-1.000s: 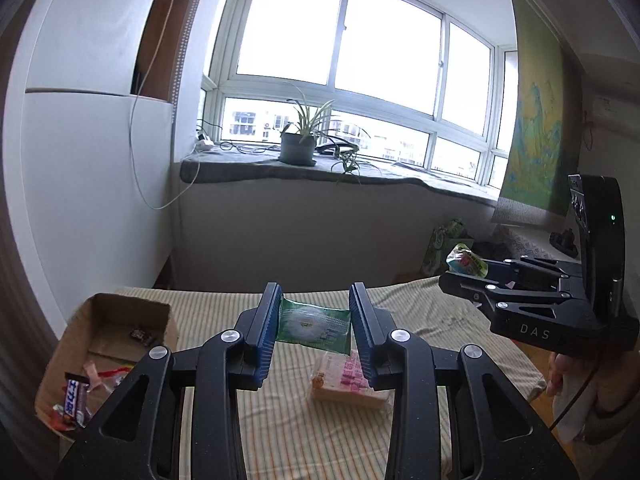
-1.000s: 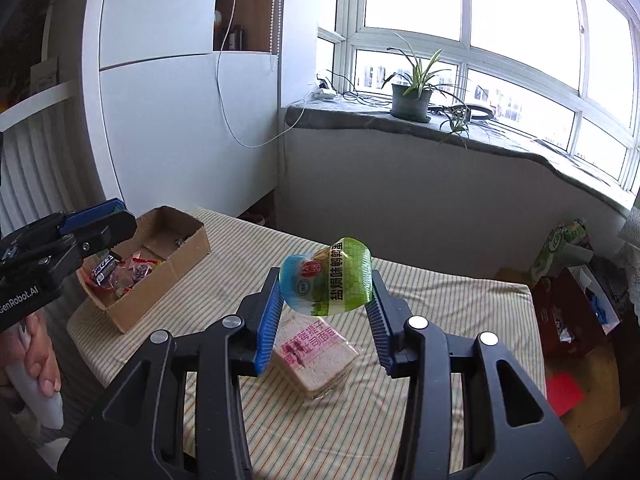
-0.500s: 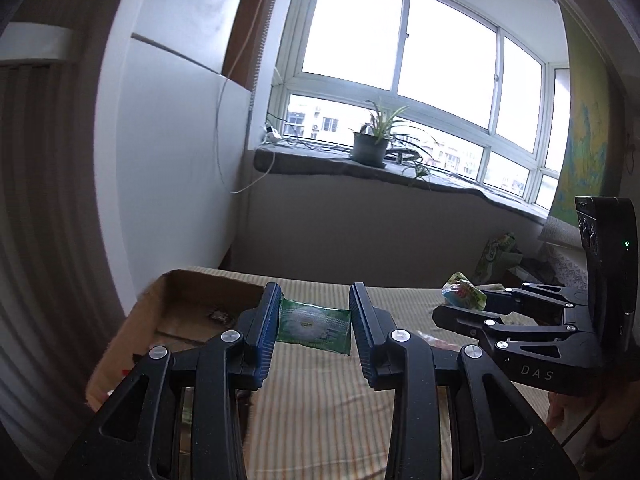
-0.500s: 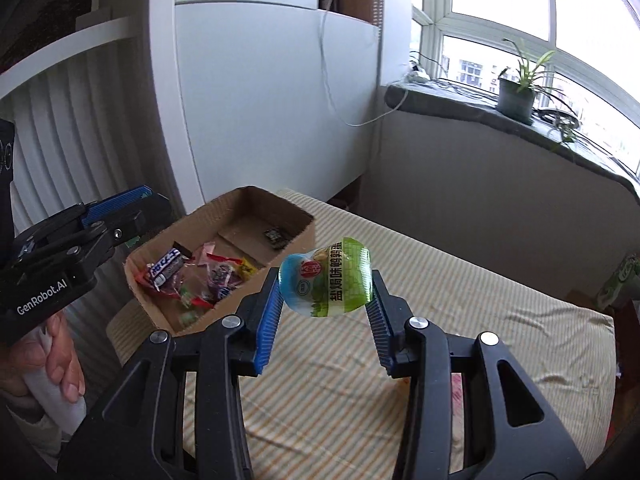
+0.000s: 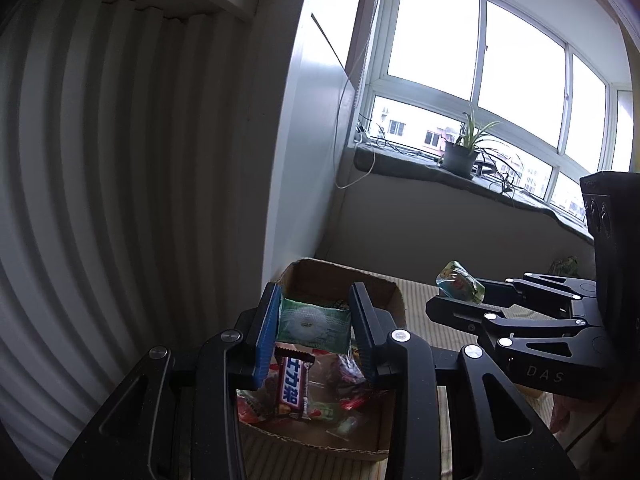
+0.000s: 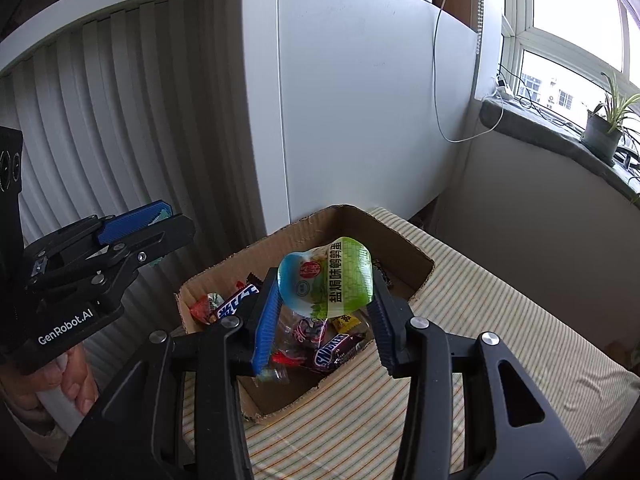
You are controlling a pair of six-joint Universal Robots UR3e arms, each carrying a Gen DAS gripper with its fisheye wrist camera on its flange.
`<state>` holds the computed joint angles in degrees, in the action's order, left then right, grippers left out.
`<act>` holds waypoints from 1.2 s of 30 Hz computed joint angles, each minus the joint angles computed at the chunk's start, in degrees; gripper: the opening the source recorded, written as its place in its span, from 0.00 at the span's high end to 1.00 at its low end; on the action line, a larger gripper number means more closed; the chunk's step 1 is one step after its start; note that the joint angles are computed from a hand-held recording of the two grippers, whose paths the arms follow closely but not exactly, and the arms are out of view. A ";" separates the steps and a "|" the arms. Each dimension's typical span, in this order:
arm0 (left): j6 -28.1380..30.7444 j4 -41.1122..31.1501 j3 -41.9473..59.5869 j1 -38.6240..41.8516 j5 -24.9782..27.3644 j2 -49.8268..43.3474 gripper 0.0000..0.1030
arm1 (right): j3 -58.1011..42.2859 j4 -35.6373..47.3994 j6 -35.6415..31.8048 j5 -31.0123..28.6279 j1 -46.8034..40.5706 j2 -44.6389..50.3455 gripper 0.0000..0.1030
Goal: Organize snacks
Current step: 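Carry the jelly cup and green mint into the box and open both tools, then move both open tools to the bagged bread loaf on the bed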
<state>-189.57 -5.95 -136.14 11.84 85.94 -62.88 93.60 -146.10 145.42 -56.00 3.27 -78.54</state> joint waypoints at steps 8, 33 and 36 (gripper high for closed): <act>-0.45 3.79 -0.04 1.05 -1.80 -7.04 0.67 | -9.32 1.93 0.19 -2.37 2.99 10.17 0.49; -3.48 2.45 -2.34 1.95 -0.56 -8.54 0.31 | -6.15 -0.29 0.27 -2.43 2.23 11.53 0.36; -3.81 1.70 -1.47 0.80 0.82 -8.61 0.31 | -4.85 -0.46 -0.10 -1.09 1.10 10.64 0.36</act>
<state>-193.38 -4.26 -137.60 12.64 86.76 -71.49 88.75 -146.56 145.32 -57.09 4.36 -67.90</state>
